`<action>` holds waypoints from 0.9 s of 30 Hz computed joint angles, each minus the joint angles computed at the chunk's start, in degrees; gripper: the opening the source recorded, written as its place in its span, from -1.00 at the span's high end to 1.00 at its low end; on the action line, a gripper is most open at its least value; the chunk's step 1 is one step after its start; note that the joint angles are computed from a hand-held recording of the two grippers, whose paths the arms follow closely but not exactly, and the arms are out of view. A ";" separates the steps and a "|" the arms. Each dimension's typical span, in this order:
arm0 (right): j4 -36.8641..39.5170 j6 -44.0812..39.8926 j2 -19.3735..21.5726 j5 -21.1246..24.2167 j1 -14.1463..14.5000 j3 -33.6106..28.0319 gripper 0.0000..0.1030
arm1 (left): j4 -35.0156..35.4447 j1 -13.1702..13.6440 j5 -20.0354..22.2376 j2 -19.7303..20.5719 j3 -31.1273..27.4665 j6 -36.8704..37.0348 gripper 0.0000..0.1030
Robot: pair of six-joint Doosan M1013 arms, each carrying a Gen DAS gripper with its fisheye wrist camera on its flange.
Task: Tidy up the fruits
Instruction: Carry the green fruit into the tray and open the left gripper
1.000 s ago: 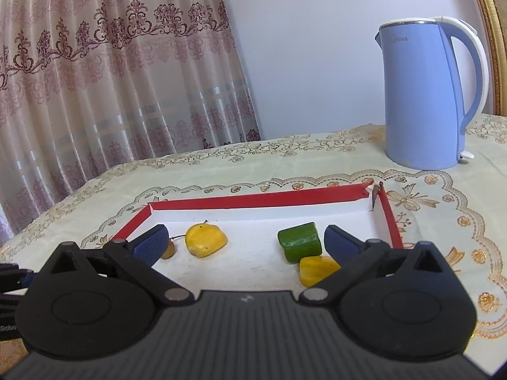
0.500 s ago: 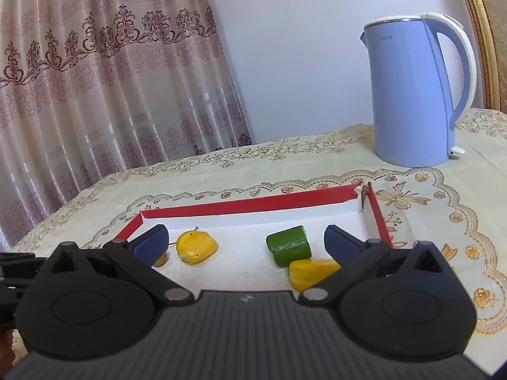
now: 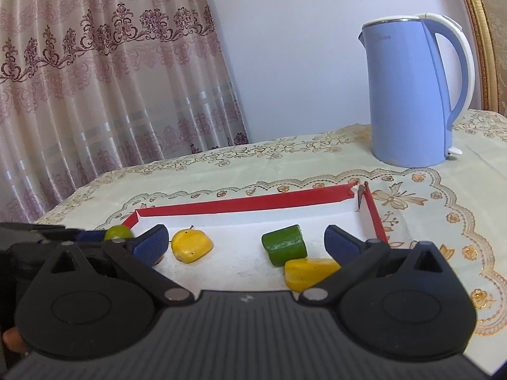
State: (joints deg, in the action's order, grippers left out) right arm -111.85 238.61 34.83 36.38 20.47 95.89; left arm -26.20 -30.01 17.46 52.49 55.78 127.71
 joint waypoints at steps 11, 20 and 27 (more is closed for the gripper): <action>-1.06 1.39 -0.05 0.16 -0.12 0.29 -1.00 | 18.52 -1.20 5.23 4.81 -9.14 -19.77 0.32; -2.93 0.90 -0.81 1.83 0.05 1.15 -1.00 | 21.06 -1.58 7.89 6.14 -11.75 -23.30 0.31; 0.54 -8.71 -3.35 1.19 1.36 3.33 -1.00 | 22.47 -1.80 7.50 5.98 -11.39 -22.95 0.31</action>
